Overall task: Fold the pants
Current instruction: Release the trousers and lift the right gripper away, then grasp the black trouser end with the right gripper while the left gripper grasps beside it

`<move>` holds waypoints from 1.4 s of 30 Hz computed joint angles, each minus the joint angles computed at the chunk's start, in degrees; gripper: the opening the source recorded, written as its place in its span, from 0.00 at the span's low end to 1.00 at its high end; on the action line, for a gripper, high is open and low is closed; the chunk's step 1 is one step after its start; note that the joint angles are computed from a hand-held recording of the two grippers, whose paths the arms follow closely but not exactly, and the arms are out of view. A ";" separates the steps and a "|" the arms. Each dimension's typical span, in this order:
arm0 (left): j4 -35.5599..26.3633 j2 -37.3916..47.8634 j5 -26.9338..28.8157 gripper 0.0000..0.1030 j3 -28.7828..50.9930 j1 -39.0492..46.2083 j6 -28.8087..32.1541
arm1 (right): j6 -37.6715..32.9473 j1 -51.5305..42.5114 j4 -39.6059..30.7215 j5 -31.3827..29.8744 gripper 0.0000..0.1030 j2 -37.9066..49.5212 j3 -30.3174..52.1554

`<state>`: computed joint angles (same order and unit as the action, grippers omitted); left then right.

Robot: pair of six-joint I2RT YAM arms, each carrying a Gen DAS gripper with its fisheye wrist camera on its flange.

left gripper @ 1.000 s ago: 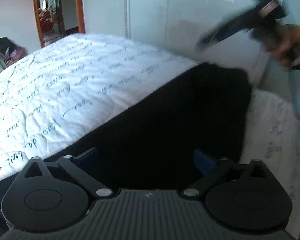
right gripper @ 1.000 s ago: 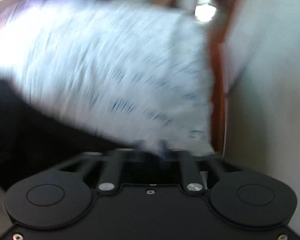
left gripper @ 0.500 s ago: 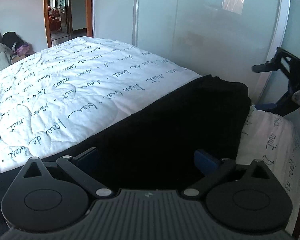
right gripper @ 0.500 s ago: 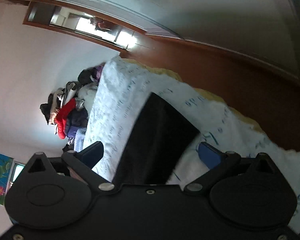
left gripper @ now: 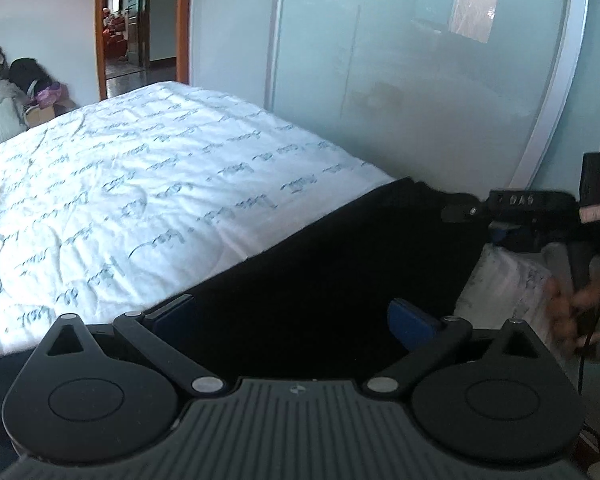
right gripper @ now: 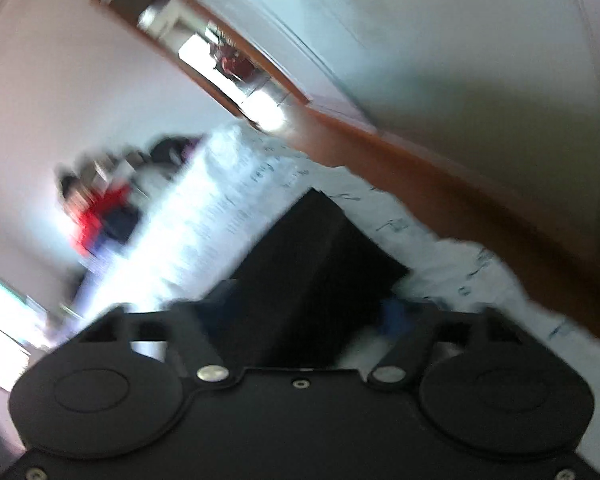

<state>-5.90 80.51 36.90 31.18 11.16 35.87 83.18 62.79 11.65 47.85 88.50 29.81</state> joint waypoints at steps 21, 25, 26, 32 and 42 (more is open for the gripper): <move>-29.46 25.62 -1.63 0.99 43.17 -24.73 -24.05 | 1.86 5.45 -48.01 14.04 0.19 22.38 33.33; -36.41 36.17 -8.69 0.99 55.86 -32.99 -25.45 | 3.92 7.55 -54.52 17.37 0.19 24.12 36.32; -40.85 39.58 -9.46 0.99 60.43 -34.21 -24.74 | 4.06 7.96 -56.37 17.94 0.19 24.95 37.46; -41.36 44.77 -27.49 0.97 65.44 -43.70 -22.90 | 2.78 9.77 -63.07 20.21 0.19 28.97 42.64; -32.31 40.24 -29.67 0.17 56.57 -41.84 -20.17 | 2.76 10.69 -61.93 19.53 0.19 25.17 39.44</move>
<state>-38.20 120.75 7.23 87.75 -30.68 15.70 85.94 73.48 -50.28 67.39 113.66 69.25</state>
